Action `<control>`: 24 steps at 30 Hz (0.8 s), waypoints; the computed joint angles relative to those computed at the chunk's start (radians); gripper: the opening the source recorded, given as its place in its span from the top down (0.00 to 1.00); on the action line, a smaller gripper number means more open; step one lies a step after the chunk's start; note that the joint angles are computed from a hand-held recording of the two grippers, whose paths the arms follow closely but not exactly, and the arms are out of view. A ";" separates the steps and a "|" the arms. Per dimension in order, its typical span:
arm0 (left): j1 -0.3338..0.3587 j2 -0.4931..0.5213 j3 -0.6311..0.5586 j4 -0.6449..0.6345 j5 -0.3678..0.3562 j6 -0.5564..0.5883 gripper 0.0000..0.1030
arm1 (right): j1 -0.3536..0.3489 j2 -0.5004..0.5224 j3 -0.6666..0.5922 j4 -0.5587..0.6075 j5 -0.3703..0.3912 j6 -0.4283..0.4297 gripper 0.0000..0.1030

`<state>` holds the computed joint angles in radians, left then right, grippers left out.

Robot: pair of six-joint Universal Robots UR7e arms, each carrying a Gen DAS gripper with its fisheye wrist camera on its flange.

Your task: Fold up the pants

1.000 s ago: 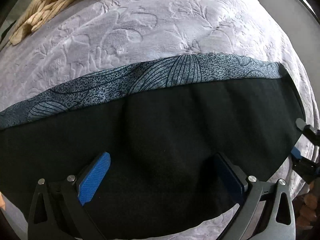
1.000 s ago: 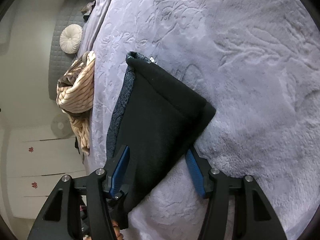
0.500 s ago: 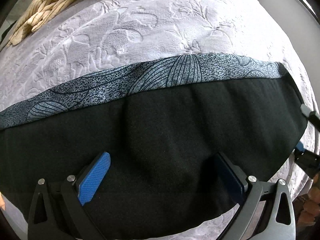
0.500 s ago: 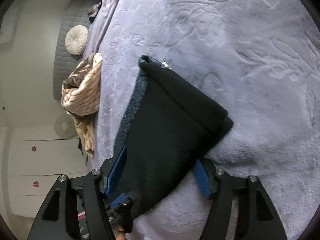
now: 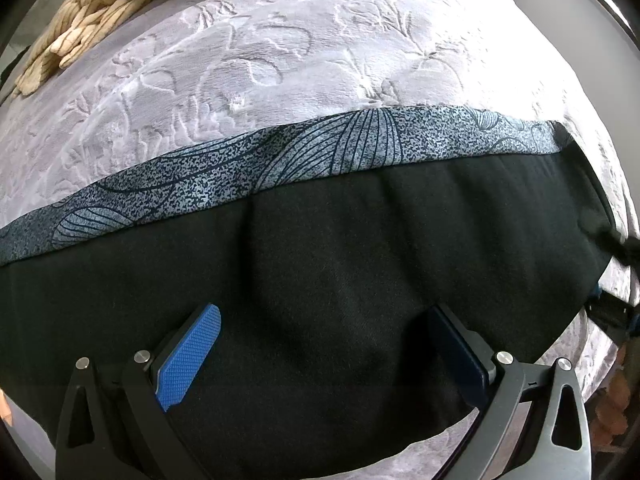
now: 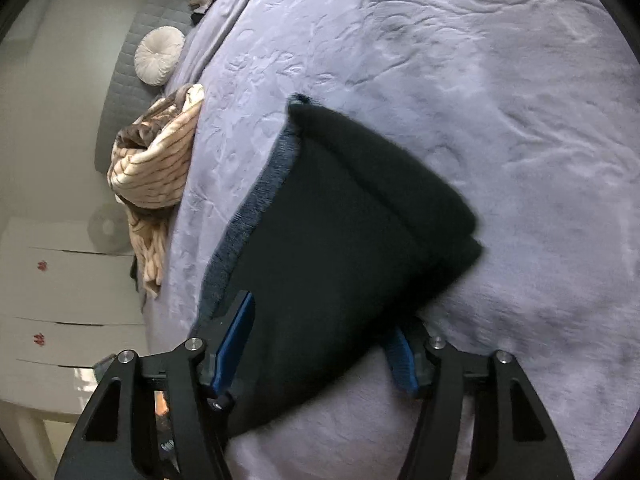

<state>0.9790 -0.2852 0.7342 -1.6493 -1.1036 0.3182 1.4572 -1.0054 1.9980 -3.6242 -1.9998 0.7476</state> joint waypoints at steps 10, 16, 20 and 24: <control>-0.011 0.050 -0.138 -0.036 -0.022 0.035 0.46 | 0.016 0.012 -0.049 -0.090 0.121 -0.075 0.86; -0.029 0.001 0.108 -0.251 0.053 0.150 0.45 | 0.064 0.028 -0.102 -0.022 0.058 -0.093 0.86; -0.012 0.057 -0.037 -0.125 0.001 0.125 0.43 | 0.126 0.040 -0.185 0.107 -0.050 -0.164 0.86; 0.016 0.158 -0.318 0.077 -0.058 0.082 0.34 | 0.199 0.066 -0.299 0.259 -0.190 -0.237 0.86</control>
